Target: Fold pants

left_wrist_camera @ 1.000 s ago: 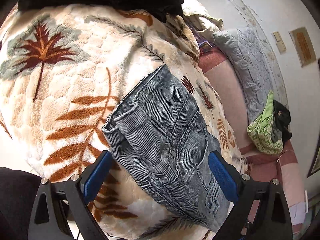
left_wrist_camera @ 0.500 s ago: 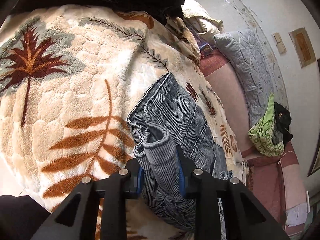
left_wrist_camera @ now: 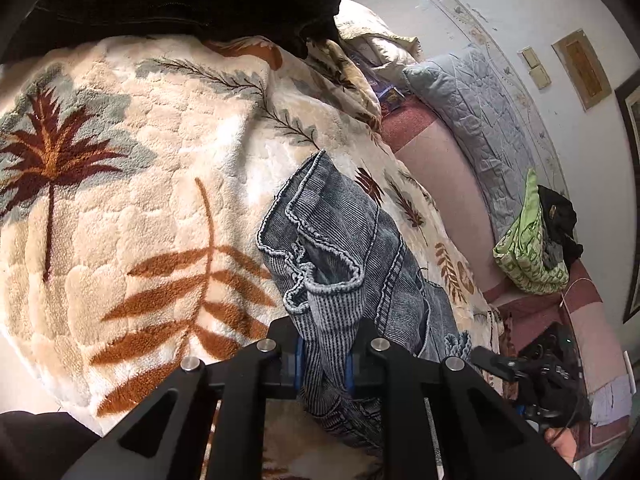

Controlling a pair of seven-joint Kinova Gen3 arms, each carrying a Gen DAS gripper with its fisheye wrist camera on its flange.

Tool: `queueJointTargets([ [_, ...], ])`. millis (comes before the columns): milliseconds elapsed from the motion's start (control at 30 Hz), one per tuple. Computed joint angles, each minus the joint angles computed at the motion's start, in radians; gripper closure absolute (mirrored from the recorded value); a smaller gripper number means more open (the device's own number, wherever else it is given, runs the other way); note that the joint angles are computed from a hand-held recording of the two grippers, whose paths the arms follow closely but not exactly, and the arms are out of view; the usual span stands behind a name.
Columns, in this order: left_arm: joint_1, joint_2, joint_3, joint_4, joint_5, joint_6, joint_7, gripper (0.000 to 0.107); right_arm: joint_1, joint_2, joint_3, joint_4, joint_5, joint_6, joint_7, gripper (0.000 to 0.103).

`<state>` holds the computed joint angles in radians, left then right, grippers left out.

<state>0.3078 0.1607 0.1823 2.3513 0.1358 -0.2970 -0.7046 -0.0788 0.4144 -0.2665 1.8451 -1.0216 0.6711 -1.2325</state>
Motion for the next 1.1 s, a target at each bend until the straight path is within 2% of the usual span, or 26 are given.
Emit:
queueJointTargets([
  [67, -0.012, 0.000, 0.008, 0.001, -0.022, 0.002, 0.011, 0.093, -0.073, 0.038, 0.056, -0.046, 0.067, 0.011, -0.081, 0.031],
  [100, -0.012, -0.001, 0.007, 0.003, -0.023, 0.001, 0.011, 0.093, -0.081, 0.030, 0.066, -0.051, 0.076, 0.018, -0.114, 0.030],
  [167, -0.026, 0.001, 0.017, 0.005, -0.046, -0.006, 0.031, 0.093, -0.046, 0.009, 0.030, -0.060, 0.088, 0.029, -0.132, 0.030],
  [267, -0.025, 0.004, 0.016, 0.004, -0.046, -0.008, 0.045, 0.093, -0.030, -0.036, 0.007, -0.050, 0.091, -0.014, -0.130, 0.030],
  [333, -0.016, 0.003, 0.010, 0.003, -0.035, -0.007, 0.040, 0.093, -0.026, 0.007, -0.003, -0.067, 0.081, -0.011, -0.129, 0.028],
  [400, -0.013, 0.002, 0.010, 0.002, -0.031, -0.007, 0.033, 0.093, -0.065, 0.072, 0.028, -0.091, 0.100, 0.004, -0.176, 0.026],
  [533, 0.009, -0.008, -0.006, 0.008, -0.001, -0.008, 0.001, 0.093, -0.018, 0.042, -0.013, -0.130, 0.119, 0.035, -0.199, 0.026],
  [600, 0.008, -0.006, -0.006, 0.006, 0.005, -0.007, -0.001, 0.093, -0.049, 0.018, 0.012, -0.159, 0.159, 0.012, -0.228, 0.026],
  [767, 0.033, -0.004, -0.021, -0.001, 0.050, -0.007, -0.048, 0.093, -0.090, 0.138, 0.035, -0.226, 0.256, 0.023, -0.350, 0.024],
  [867, 0.009, -0.008, -0.003, 0.010, 0.021, -0.015, -0.023, 0.093, -0.032, 0.113, -0.020, -0.233, 0.222, 0.039, -0.331, 0.023],
  [967, -0.002, -0.004, 0.003, 0.009, 0.001, -0.017, 0.003, 0.093, -0.059, 0.076, 0.012, -0.250, 0.266, 0.004, -0.350, 0.023],
  [1100, 0.024, -0.003, -0.015, 0.001, 0.040, -0.006, -0.037, 0.093, -0.048, 0.155, 0.027, -0.301, 0.285, -0.020, -0.407, 0.023],
])
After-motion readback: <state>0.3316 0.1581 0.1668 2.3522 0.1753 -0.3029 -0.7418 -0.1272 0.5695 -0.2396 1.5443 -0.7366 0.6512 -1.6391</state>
